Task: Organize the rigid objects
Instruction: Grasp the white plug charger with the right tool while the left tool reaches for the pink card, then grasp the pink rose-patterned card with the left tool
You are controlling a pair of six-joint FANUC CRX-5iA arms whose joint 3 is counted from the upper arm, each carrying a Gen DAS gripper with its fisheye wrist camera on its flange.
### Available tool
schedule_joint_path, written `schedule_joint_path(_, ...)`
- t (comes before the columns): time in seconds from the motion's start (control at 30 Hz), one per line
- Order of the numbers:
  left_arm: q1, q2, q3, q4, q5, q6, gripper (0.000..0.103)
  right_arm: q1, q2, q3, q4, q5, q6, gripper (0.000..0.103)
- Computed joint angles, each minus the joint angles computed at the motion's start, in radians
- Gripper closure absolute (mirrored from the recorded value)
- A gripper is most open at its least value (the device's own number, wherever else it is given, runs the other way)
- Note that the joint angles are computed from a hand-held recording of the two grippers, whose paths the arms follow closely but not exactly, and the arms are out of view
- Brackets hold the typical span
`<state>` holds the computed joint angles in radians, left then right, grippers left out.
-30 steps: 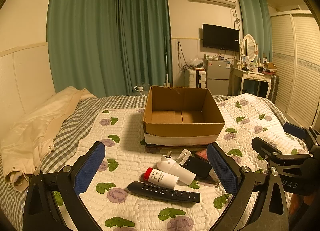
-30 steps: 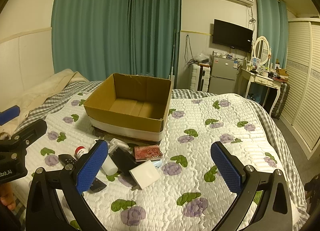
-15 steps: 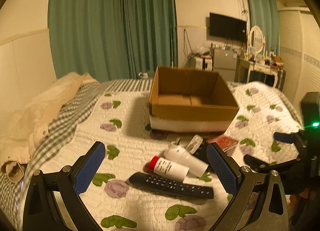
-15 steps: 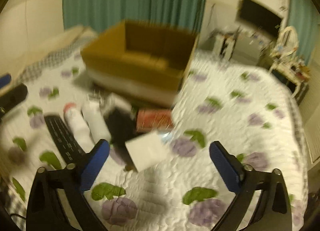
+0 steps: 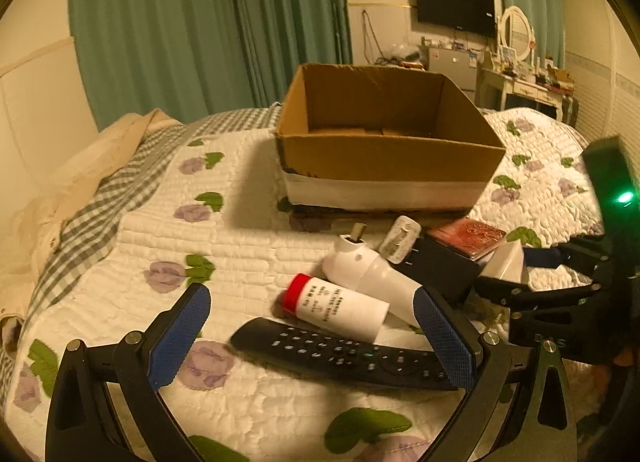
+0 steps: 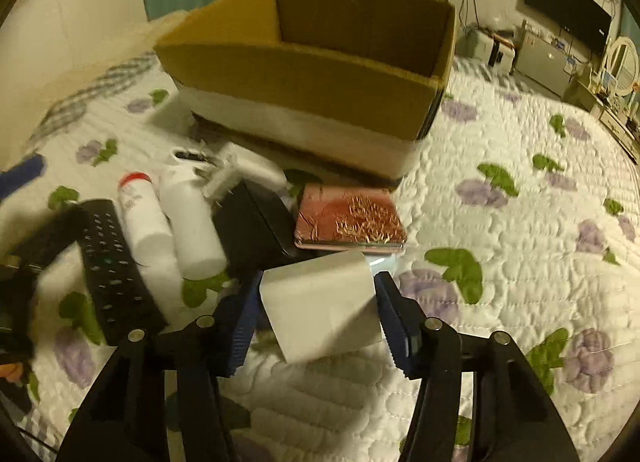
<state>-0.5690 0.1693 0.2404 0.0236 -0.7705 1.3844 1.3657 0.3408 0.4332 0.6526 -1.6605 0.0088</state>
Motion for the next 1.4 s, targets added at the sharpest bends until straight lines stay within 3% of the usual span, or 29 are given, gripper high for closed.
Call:
schedule_joint_path(0.27, -0.021, 0.110, 0.135, 0.076, -0.074, -0.035, 0.002, 0.014, -0.021, 0.041, 0.094, -0.118, 0.054, 0.049)
schedule_joint_path(0.43, -0.076, 0.185, 0.228, 0.068, -0.107, -0.060, 0.002, -0.006, -0.054, 0.025, 0.103, -0.191, 0.105, 0.049)
schedule_joint_path(0.57, -0.114, 0.222, 0.260, 0.097, -0.106, -0.120, 0.003, 0.008, -0.135, -0.076, 0.095, -0.192, 0.011, 0.049)
schedule_joint_path(0.67, -0.154, 0.260, 0.304, 0.055, -0.132, -0.166, 0.003, 0.019, -0.191, -0.142, 0.087, -0.167, -0.074, 0.049)
schedule_joint_path(0.8, -0.177, 0.301, 0.341, 0.029, -0.166, -0.185, 0.007, 0.021, -0.204, -0.160, 0.081, -0.150, -0.087, 0.049)
schedule_joint_path(0.9, -0.188, 0.343, 0.397, 0.016, -0.197, -0.193, 0.022, 0.020, -0.207, -0.166, 0.077, -0.137, -0.086, 0.049)
schedule_joint_path(0.93, -0.191, 0.361, 0.422, 0.011, -0.215, -0.193, 0.033, 0.020, -0.210, -0.170, 0.075, -0.132, -0.091, 0.049)
schedule_joint_path(1.07, -0.183, 0.419, 0.496, 0.057, -0.287, -0.214, 0.036, 0.025, -0.213, -0.175, 0.074, -0.134, -0.107, 0.049)
schedule_joint_path(1.2, -0.185, 0.408, 0.487, 0.037, -0.273, -0.211, 0.037, 0.027, -0.212, -0.177, 0.075, -0.135, -0.104, 0.049)
schedule_joint_path(1.3, -0.179, 0.400, 0.499, 0.018, -0.276, -0.174, 0.054, 0.027, -0.212, -0.179, 0.077, -0.133, -0.102, 0.049)
schedule_joint_path(1.33, -0.186, 0.405, 0.523, -0.035, -0.279, -0.129, 0.067, 0.027, -0.212, -0.179, 0.076, -0.132, -0.102, 0.049)
schedule_joint_path(1.4, -0.189, 0.428, 0.578, -0.093, -0.303, -0.074, 0.069, 0.025, -0.211, -0.177, 0.072, -0.131, -0.100, 0.049)
